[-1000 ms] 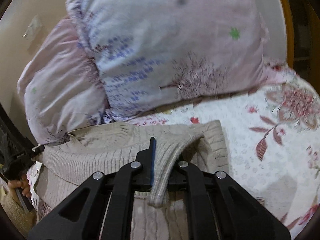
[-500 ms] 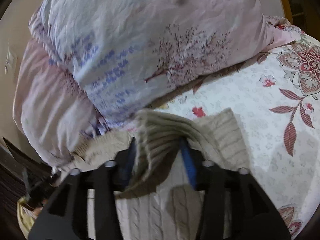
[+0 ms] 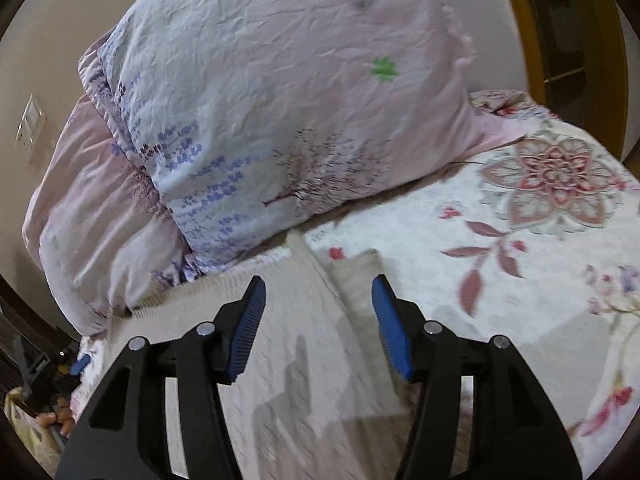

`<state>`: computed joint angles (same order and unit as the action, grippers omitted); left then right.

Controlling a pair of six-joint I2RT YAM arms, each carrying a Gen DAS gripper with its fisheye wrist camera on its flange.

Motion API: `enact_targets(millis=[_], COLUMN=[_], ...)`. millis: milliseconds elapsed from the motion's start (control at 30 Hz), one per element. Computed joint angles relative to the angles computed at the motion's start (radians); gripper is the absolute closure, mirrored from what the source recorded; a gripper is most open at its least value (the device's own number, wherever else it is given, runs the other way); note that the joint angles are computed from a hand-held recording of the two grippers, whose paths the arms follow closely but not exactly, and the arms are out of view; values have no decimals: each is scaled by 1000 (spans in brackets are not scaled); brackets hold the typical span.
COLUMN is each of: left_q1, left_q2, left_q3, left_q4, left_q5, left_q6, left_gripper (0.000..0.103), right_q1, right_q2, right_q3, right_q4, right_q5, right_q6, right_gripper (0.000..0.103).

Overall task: Fold small clothes
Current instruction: 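Open both grippers and release the folded hem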

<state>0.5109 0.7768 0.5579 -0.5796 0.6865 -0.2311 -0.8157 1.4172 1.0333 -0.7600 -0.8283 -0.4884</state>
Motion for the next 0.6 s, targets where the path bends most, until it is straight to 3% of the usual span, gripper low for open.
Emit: enact_targets(millis=[133, 400, 467, 533, 600], left_q1=[-17, -23, -45, -64, -93], left_q2=[-67, -133, -139, -142, -142], left_q3=[-13, -55, -65, -71, -76], left_q4=[-93, -177, -179, -182, -179], left_q5=[-57, -111, -136, -150, -179], left_q6=[81, 167, 162, 161, 152], left_gripper=[53, 54, 57, 62, 69], right_q1=[-67, -97, -83, -68, -66], right_q2=[25, 23, 12, -3, -18], right_q3=[10, -44, -67, -92, -113], right_q4=[-87, -140, -128, -106, -88], right_q5=[4, 53, 75, 101, 106], right_q6=[-133, -279, -292, -295, -304], right_gripper=[60, 62, 68, 86, 90])
